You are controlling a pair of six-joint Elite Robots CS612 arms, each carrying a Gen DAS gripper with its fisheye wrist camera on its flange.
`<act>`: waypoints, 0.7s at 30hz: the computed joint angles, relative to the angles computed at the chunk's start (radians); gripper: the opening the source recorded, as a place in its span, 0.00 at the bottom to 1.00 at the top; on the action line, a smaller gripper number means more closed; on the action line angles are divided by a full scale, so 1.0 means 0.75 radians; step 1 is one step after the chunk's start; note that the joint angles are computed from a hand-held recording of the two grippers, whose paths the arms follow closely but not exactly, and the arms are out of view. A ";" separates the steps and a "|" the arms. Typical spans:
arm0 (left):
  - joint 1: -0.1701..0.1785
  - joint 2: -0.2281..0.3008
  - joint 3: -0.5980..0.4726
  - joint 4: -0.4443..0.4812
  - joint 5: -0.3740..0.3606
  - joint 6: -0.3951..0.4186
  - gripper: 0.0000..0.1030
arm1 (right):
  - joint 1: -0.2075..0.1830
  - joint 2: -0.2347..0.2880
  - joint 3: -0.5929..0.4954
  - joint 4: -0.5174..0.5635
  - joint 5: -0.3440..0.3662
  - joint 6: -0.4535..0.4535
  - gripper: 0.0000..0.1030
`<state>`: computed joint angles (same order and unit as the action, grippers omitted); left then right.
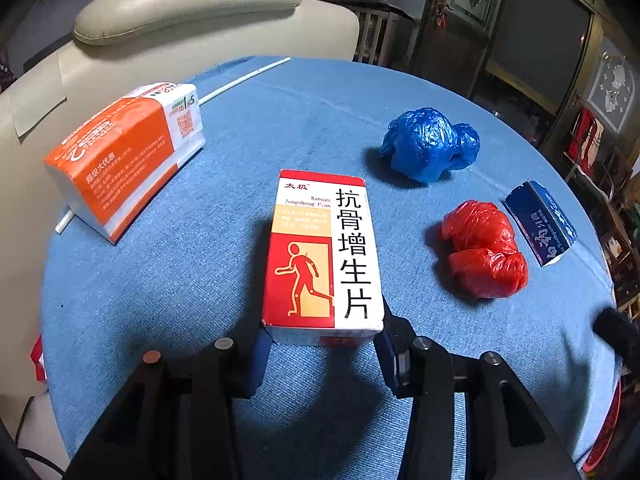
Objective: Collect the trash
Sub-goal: 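Grasp the red plastic bag with right tool while left holds medicine box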
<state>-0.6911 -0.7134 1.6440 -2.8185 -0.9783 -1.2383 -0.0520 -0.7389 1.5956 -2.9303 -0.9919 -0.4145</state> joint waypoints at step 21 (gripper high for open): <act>-0.026 0.016 -0.045 0.078 0.005 -0.105 0.46 | 0.054 0.019 -0.026 0.159 -0.020 -0.138 0.42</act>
